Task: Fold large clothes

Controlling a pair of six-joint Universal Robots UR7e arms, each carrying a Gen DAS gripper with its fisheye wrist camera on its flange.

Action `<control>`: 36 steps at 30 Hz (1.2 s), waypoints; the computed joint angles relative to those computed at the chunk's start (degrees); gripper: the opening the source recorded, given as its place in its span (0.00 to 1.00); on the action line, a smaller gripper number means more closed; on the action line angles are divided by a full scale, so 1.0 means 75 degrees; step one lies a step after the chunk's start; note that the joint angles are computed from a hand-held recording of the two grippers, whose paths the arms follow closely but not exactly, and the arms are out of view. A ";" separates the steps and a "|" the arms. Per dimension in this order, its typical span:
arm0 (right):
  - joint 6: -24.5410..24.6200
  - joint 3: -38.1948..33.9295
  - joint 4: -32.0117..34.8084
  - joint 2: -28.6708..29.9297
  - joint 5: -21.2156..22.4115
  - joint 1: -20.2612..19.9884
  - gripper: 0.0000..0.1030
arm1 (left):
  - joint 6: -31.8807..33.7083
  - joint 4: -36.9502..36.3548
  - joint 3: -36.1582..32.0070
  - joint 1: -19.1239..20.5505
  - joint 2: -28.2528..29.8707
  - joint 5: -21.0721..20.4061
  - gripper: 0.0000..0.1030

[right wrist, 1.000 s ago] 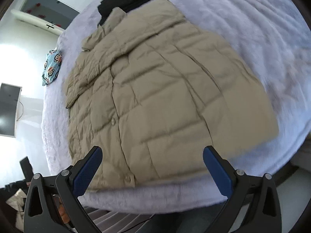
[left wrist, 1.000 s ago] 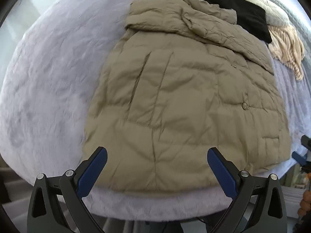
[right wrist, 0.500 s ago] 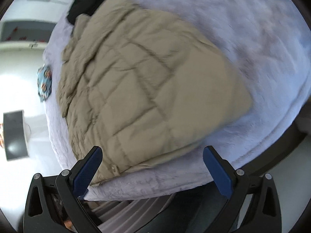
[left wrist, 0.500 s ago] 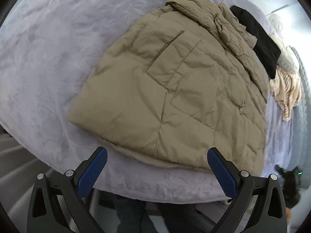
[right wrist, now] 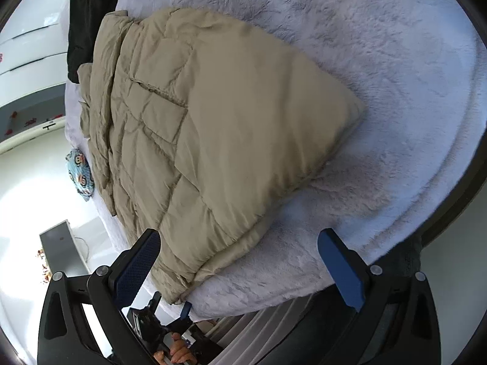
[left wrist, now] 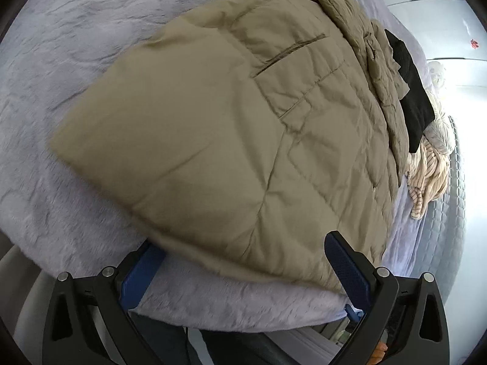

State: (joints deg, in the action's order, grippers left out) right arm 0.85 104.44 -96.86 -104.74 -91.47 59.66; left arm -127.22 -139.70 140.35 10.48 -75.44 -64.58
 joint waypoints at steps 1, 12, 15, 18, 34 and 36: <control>-0.0024 0.0036 -0.0043 0.0001 0.0153 -0.0098 1.00 | 0.0106 0.0015 -0.0057 0.0070 0.0038 0.0020 1.00; 0.0608 0.0347 -0.0634 0.0156 0.0944 -0.0372 0.53 | 0.1587 -0.0048 -0.0538 0.0679 0.0261 -0.0062 0.16; 0.0599 0.0432 -0.0736 0.0018 0.1053 -0.0403 0.12 | 0.1691 0.0285 -0.0664 0.0546 0.0118 0.0238 0.11; 0.0366 0.0370 -0.0810 -0.0031 0.1021 -0.0100 0.08 | 0.1960 0.0672 -0.0876 0.0425 -0.0114 0.0535 0.11; -0.0310 -0.2024 -0.1101 0.1773 0.0588 0.2671 0.07 | 0.5123 0.2650 -0.3476 0.1342 -0.0109 0.2321 0.11; -0.0450 -0.2686 -0.0941 0.2339 0.0575 0.2947 0.07 | 0.5416 0.2921 -0.4021 0.1595 0.0132 0.2646 0.11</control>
